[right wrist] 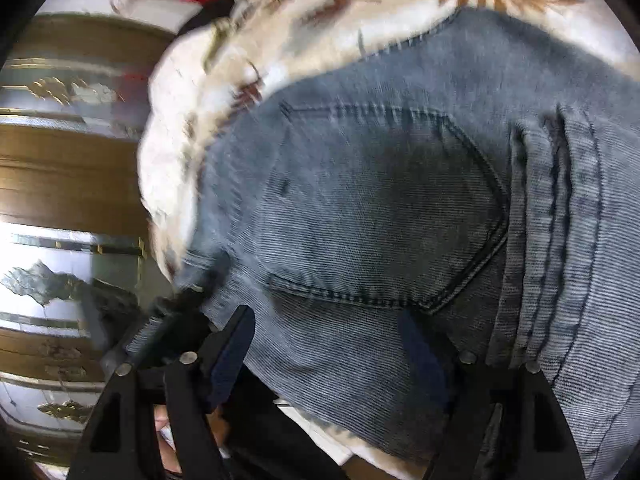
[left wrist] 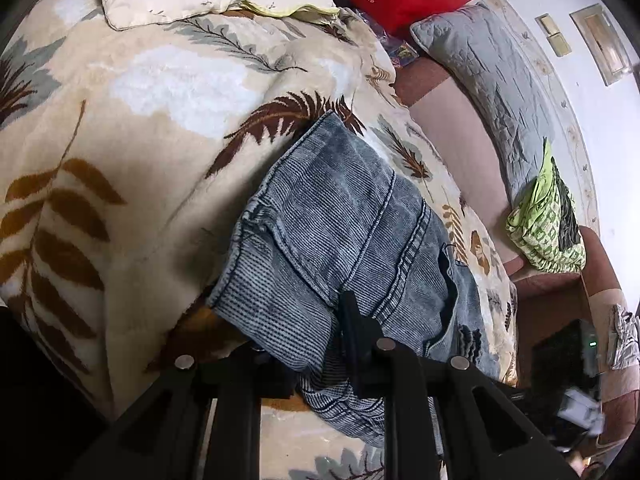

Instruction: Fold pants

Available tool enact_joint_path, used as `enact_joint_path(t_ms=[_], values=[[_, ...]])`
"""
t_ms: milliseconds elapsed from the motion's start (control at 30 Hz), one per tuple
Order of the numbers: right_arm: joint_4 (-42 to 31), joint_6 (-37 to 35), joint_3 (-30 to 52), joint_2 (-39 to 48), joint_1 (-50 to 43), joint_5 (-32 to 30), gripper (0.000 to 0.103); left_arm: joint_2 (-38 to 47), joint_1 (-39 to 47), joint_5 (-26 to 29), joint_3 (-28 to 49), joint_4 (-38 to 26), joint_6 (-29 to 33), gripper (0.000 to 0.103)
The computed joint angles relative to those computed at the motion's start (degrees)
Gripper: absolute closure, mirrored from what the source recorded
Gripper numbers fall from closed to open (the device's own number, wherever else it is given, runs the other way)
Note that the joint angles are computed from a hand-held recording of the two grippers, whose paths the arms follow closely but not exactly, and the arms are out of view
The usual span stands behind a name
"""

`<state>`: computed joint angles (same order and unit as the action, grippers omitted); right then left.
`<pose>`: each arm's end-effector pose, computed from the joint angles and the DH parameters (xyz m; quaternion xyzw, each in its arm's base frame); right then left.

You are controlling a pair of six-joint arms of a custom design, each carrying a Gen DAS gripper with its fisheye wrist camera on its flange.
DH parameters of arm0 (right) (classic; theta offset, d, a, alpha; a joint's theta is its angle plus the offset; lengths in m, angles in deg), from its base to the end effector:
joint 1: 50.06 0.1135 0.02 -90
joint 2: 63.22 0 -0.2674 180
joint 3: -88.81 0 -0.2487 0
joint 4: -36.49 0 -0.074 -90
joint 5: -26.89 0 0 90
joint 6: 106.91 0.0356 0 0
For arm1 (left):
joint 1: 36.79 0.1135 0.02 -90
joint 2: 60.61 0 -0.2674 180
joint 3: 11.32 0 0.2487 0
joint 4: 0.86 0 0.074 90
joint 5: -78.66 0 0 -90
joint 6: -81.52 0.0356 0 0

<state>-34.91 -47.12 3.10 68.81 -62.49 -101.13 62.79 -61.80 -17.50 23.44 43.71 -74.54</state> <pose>0.3585 -0.0566 0.0635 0.0906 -0.9295 -0.3564 0.0296 0.2297 -0.1030 0.0120 -0.3420 0.8537 -0.2434 0.3082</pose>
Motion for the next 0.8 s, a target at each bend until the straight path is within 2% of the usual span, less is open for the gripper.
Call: enact_joint_path(t_ms=[167,267,300,367,400,467,567,667,800], values=[[-4.64,-2.49,-0.79,-3.58,-3.31,-4.62,0.025,-0.58,-1.38,-2.24,1.03,-2.73,-0.62,0.084],[-3.81,-3.04,-2.61,1.3,-0.78,-0.6,0.023,-1.36,-2.52,-4.08,1.86,-5.24,-0.81,0.084],[-3.16,-3.11,-2.66,1.13,-1.31,-2.0,0.024,-1.71,-2.75,-4.48,1.94,-5.87,-0.73,0.084],[-7.43,-0.92,0.29,1.94,-3.1,-4.39,0.024,-2.28,-3.2,-5.46,2.24,-7.18,-0.53,0.084],[-8.89,-2.05,1.02,1.43,-4.23,-5.67,0.024,-2.82,-3.56,-6.17,2.76,-8.85,-0.43,0.084],[-10.68,-6.61,0.82,-0.75,-7.04,-5.67,0.024,-4.65,-4.8,-8.37,3.53,-12.41,0.03,0.086],[-12.39,-12.33,1.36,-2.22,-15.43,-3.22,0.024,-9.47,-8.4,-14.58,6.16,-21.7,1.44,0.089],[-13.55,-13.93,7.47,0.31,-23.27,-2.32,0.024,-13.35,-10.96,-19.03,9.61,-30.14,3.64,0.089],[-21.15,-15.98,22.07,8.63,-33.68,-5.78,0.024,-16.9,-13.61,-23.5,14.93,-40.31,6.25,0.09]])
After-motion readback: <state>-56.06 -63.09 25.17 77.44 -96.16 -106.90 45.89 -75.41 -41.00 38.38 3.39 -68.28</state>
